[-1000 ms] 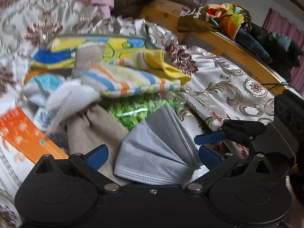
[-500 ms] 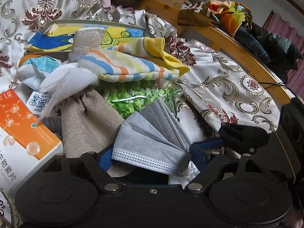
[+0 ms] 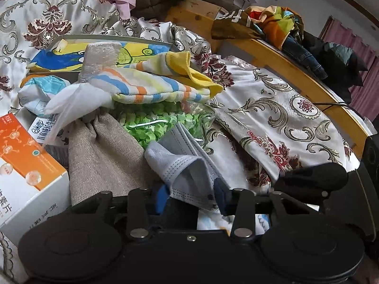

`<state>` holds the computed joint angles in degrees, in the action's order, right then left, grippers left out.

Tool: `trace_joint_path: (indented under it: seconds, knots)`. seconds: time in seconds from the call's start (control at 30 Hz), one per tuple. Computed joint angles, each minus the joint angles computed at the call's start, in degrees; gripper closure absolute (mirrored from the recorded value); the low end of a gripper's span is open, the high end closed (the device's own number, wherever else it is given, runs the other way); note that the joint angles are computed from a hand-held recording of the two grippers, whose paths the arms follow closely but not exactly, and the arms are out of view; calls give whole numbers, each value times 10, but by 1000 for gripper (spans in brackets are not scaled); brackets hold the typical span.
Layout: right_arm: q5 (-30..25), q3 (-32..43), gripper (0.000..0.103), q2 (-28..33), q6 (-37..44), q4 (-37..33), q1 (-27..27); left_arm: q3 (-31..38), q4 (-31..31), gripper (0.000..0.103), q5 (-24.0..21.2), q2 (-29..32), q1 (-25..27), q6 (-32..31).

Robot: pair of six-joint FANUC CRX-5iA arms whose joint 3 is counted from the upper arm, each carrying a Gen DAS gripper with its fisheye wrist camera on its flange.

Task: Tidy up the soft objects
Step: 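Close the left tool on the grey mask while the right tool grips the white cloth, then lift the mask with the left tool while the right tool carries the cloth to the painted tray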

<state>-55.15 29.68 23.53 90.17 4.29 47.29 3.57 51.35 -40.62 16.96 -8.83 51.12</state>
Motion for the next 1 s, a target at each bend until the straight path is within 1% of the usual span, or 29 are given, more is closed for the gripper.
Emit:
trace_joint_path:
  seconds: [0.1,0.17,0.27,0.4,0.5,0.63,0.7,0.77,0.8,0.87,0.9,0.97,1.0]
  knots:
    - [3,-6,63,2,-10,15,4,-4,11,57,2,0,1,15]
    - [5,-6,63,1,-19,10,2,-4,10,51,2,-1,3,36]
    - [16,-19,65,-2,-37,24,6,-13,36,50,1,-2,6,54]
    - [20,-25,76,-2,-76,45,14,-29,89,49,1,2,8,70]
    - [30,-42,82,-8,-118,76,23,-32,93,58,2,2,8,79]
    - [40,-65,85,-20,-169,117,33,-35,67,73,19,-8,2,80]
    - [37,-65,85,-20,-180,123,35,-36,47,77,29,-14,0,87]
    - [39,-68,85,-22,-185,127,36,-38,46,76,31,-18,0,96]
    - [39,-69,85,-22,-187,130,37,-41,47,75,33,-19,1,99]
    - [40,-67,84,-20,-189,127,36,-47,53,60,36,-21,3,115]
    - [40,-67,84,-20,-190,124,35,-52,65,57,39,-22,3,121]
    - [41,-65,84,-20,-191,119,33,-58,82,45,46,-22,4,129]
    - [42,-66,84,-20,-192,120,33,-60,88,43,51,-22,3,131]
